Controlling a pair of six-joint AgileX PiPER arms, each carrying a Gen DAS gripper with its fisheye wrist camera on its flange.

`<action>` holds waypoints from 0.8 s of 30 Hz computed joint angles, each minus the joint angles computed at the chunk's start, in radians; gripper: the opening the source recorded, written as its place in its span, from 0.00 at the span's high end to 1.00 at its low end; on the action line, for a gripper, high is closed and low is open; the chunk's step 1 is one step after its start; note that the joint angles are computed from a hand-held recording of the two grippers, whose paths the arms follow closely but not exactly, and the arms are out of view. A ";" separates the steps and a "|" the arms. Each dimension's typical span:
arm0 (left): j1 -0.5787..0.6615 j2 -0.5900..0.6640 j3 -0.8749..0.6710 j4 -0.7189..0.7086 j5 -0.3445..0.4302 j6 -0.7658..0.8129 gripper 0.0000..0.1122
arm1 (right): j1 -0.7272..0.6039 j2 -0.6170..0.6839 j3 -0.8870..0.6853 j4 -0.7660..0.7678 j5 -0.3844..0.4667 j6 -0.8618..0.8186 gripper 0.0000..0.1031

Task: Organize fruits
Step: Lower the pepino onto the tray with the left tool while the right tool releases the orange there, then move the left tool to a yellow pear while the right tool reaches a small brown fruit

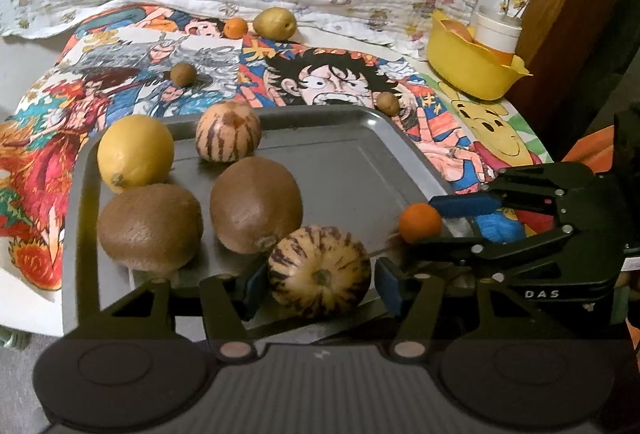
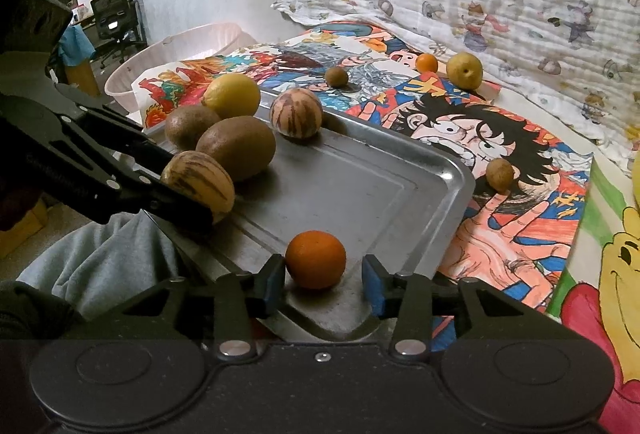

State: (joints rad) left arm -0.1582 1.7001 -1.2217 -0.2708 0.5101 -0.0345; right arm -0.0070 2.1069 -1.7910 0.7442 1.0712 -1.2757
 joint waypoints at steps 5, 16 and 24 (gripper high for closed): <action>0.012 -0.026 0.020 -0.029 0.003 0.019 0.35 | -0.010 -0.015 0.004 0.012 0.002 -0.005 0.45; 0.014 -0.113 0.053 0.048 0.034 -0.059 0.20 | -0.028 -0.064 0.044 0.033 -0.010 -0.039 0.19; 0.018 -0.166 0.046 0.238 0.052 -0.217 0.09 | -0.039 -0.089 0.069 0.061 -0.046 -0.049 0.01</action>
